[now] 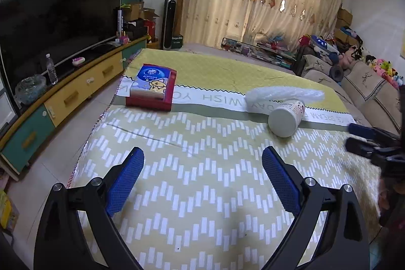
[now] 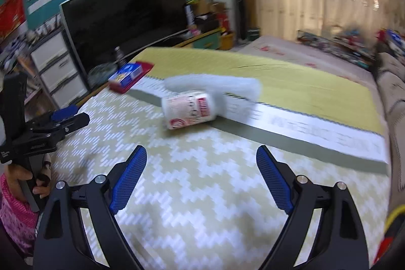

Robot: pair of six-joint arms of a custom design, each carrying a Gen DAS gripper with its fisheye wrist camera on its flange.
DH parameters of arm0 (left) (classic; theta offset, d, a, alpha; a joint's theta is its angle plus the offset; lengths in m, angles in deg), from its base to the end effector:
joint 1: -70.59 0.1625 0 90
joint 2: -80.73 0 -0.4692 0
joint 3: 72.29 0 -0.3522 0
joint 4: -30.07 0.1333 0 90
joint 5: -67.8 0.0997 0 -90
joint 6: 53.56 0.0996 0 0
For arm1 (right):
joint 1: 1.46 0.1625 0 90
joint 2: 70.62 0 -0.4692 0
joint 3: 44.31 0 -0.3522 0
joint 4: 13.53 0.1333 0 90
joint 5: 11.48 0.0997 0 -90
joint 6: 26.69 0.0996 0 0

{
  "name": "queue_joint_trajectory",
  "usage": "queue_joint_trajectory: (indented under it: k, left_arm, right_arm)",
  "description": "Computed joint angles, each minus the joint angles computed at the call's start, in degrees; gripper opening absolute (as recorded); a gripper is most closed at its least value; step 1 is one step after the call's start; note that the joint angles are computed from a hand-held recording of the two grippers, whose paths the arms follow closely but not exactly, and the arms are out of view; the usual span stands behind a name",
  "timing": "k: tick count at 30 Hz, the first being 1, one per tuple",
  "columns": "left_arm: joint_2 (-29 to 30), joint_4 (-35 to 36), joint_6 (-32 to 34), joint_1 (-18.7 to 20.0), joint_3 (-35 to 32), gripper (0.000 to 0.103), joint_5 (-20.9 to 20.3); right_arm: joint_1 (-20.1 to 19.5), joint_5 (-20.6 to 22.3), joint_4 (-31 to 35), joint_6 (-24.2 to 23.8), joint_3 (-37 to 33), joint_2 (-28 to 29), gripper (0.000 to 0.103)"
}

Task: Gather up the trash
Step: 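Move both grippers back toward the table, then grasp the white pill bottle with the right gripper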

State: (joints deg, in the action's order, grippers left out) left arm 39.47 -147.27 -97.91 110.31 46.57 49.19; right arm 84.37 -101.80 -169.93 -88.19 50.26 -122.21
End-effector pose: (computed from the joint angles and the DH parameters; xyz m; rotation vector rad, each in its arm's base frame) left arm -0.2637 -0.5151 0.1135 -0.0198 2.1065 -1.2319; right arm 0.0829 -0.6881 0.2383 1.3771 -2.5225 0.4962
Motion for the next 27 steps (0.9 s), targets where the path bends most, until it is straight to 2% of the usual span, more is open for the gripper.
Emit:
queue_joint_trajectory:
  k: [5, 7, 12, 21, 22, 23, 27]
  left_arm:
    - [-0.12, 0.88, -0.97, 0.16, -0.25, 0.093, -1.08]
    - [0.11, 0.70, -0.58, 0.19, -0.41, 0.093, -1.56]
    - [0.65, 0.26, 0.22, 0.13, -0.73, 0.093, -1.68]
    - [1.01, 1.56, 0.07, -0.43, -1.16, 0.093, -1.21]
    - [1.03, 1.60, 0.08, -0.51, -1.17, 0.093, -1.30]
    - [1.07, 1.50, 0.16, -0.54, -1.19, 0.093, -1.38]
    - [1.12, 1.45, 0.46, -0.63, -1.31, 0.093, -1.53]
  right_arm:
    - [0.61, -1.36, 3.49, -0.66, -4.24, 3.74, 0.090]
    - [1.03, -1.92, 2.65, -1.36, -5.31, 5.15, 0.094]
    - [2.12, -3.30, 5.42, -1.86, -9.39, 8.58, 0.095]
    - [3.93, -5.05, 4.90, -3.00, -12.60, 12.38, 0.096]
    - [4.08, -5.50, 4.34, -2.96, -12.57, 12.58, 0.094]
    - [4.16, -5.70, 3.98, -2.98, -12.46, 12.66, 0.084]
    - [4.12, -7.31, 4.90, -1.91, -10.92, 11.60, 0.081]
